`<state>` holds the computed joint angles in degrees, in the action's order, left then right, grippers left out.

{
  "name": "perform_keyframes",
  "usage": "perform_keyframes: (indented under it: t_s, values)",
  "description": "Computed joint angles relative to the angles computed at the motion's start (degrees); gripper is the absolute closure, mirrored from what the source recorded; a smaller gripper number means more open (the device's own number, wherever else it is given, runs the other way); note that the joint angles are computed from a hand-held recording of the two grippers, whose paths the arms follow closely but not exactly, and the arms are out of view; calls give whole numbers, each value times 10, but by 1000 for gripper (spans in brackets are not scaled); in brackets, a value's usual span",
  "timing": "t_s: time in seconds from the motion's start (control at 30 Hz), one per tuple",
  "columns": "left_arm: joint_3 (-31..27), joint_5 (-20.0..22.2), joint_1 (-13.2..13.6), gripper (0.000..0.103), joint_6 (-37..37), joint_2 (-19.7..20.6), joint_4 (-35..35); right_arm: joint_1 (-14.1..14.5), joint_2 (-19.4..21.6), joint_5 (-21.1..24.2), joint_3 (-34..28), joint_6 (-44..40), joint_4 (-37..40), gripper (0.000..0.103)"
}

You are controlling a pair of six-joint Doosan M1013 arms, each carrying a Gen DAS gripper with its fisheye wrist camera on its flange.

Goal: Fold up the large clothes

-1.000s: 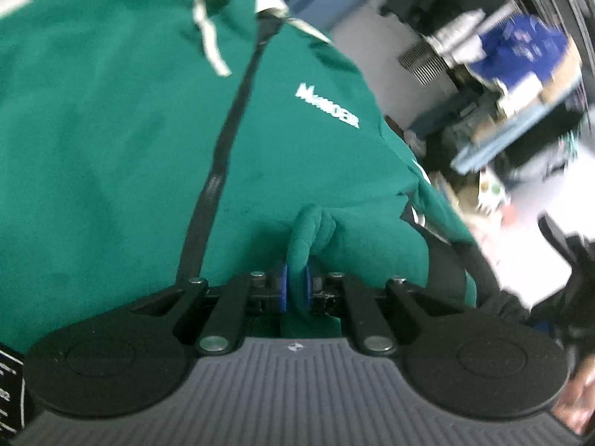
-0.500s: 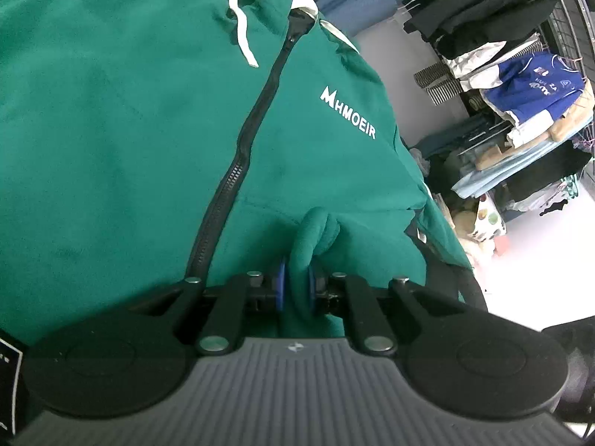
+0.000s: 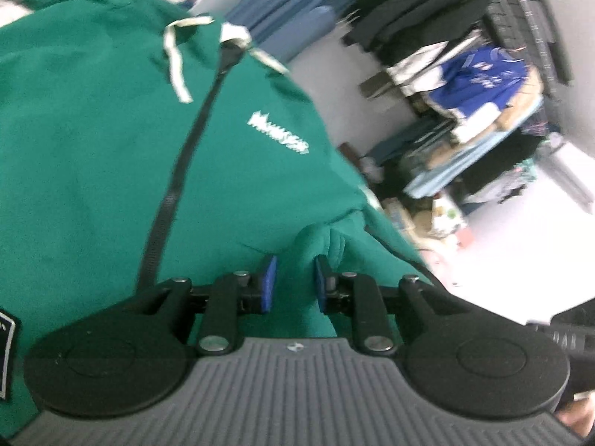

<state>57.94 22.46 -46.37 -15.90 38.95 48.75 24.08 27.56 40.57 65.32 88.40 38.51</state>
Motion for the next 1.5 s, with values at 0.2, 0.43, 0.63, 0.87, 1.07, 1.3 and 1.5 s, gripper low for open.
perform_keyframes:
  t_s: [0.2, 0.43, 0.63, 0.87, 1.07, 1.3, 1.5]
  values:
    - [18, -41, -12, 66, -4, -14, 37, -18, -32, 30, 9, 102, -38, 91]
    - [-27, 1, -20, 64, 228, 10, -178, -32, -46, 105, 14, 268, -177, 91]
    - [-133, 189, -29, 64, 412, 64, -323, -25, -33, 144, 11, 321, -233, 88]
    - [-151, 216, -36, 64, 421, 74, -304, -25, -45, 117, 26, 335, -247, 70]
    - [-126, 207, -44, 51, 371, 49, -212, -21, -69, 60, 47, 318, -257, 32]
    - [-178, 253, -26, 36, 412, 48, -173, -22, -25, 51, -35, 201, -206, 31]
    - [-271, 262, 28, 25, 443, 84, -174, -23, 103, 100, -238, 140, -163, 31]
